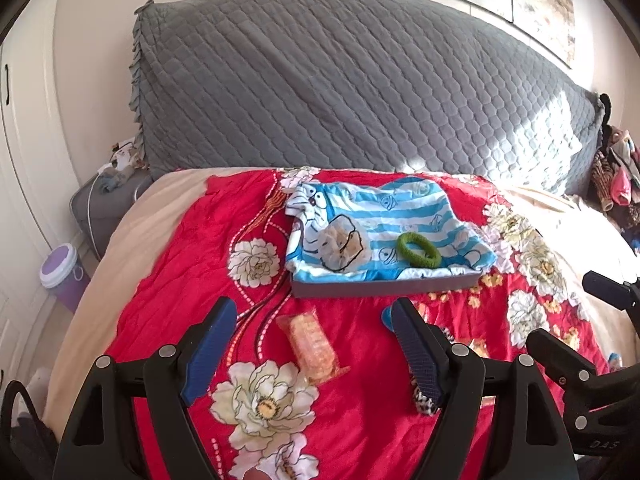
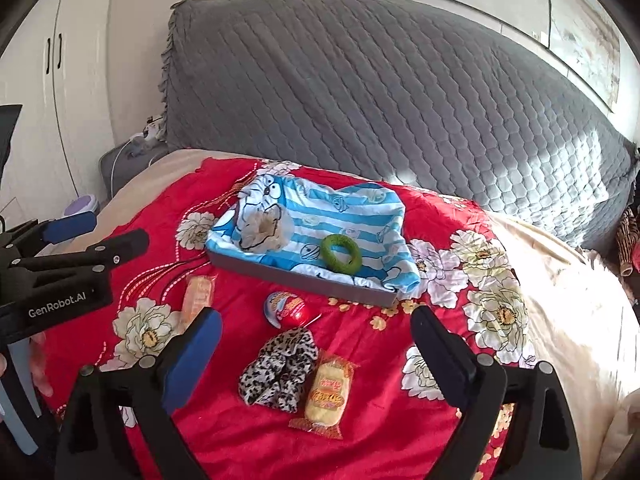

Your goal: Organize objects

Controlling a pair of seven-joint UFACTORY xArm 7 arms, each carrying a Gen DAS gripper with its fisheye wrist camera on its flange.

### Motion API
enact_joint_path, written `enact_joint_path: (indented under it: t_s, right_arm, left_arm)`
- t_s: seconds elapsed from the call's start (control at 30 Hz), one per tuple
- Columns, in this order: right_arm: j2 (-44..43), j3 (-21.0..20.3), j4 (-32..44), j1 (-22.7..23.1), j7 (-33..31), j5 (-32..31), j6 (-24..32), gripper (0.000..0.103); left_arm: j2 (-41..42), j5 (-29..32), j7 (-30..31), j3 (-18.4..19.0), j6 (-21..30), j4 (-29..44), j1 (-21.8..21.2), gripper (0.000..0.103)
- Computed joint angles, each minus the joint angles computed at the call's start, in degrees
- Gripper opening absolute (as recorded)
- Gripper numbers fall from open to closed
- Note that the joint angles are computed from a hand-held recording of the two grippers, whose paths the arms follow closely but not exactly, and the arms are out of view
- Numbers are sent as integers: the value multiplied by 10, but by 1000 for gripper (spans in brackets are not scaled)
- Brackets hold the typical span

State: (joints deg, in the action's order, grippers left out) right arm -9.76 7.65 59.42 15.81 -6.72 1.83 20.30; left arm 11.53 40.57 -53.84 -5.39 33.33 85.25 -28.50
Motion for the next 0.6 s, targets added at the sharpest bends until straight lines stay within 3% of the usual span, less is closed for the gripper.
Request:
enact_joint_path:
  t_s: [0.6]
  right_arm:
    - [-17, 12, -43, 8, 27, -21, -11, 101]
  left_arm:
    - [-38, -18, 13, -14, -25, -83, 23, 86]
